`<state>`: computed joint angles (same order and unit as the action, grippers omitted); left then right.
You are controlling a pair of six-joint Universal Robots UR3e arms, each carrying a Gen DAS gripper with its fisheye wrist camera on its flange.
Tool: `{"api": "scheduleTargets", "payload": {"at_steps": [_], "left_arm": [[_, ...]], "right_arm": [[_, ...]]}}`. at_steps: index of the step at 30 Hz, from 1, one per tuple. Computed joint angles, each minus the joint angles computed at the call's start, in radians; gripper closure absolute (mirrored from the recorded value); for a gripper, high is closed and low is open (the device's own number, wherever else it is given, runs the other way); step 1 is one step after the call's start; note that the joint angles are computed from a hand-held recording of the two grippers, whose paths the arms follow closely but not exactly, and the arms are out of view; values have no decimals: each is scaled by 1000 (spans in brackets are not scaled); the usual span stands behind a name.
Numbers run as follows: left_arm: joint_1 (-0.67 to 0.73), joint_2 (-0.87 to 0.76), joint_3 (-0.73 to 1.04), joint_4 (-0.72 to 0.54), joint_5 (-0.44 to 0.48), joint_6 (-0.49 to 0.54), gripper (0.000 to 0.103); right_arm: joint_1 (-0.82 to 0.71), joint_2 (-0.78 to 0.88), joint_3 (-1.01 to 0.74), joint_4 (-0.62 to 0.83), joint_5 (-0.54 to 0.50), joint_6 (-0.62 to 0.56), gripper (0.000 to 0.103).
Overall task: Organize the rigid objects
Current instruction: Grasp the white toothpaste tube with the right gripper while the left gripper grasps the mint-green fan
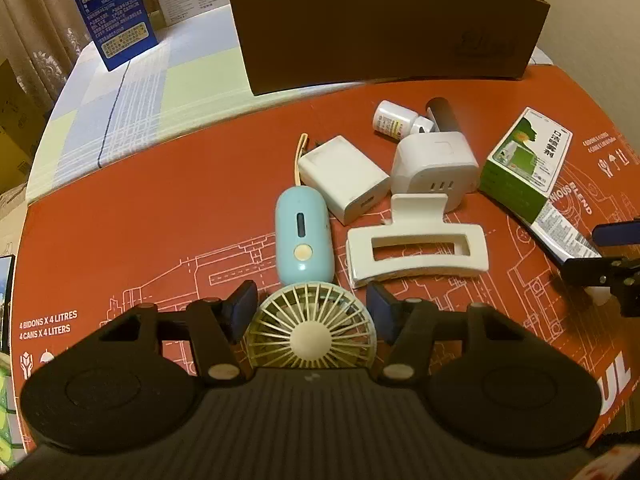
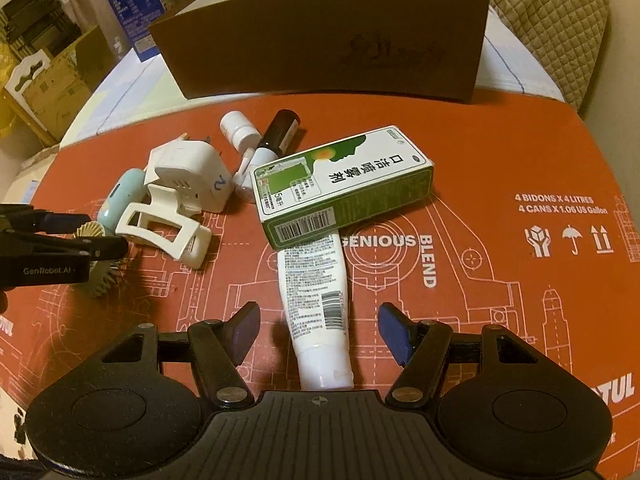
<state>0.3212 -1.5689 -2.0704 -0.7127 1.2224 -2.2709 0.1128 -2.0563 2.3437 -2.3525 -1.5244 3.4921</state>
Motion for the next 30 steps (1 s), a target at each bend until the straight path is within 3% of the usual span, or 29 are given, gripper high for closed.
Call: {"api": "scheduleTargets", "payload": {"at_steps": [9,12,14,19,30], "left_arm": [[62,52,-42,-17,-7,30,47],[104,89,-56,-55,-4,51,47],[132,118,-66,-87,-2,70,47],[173,151,-75,-137,-9,89,47],[138,112,-79,-78,13,48,51]], "right_arm": [[76,105,4,-109,-74,-13,42],[128,149,-5,-150,-130,-30,53],[144,163,-6,-171,-143,-44,67],[170,179,-2,-198,-155,-43,67],[183,202,-13,-211,-121,-92,67]]}}
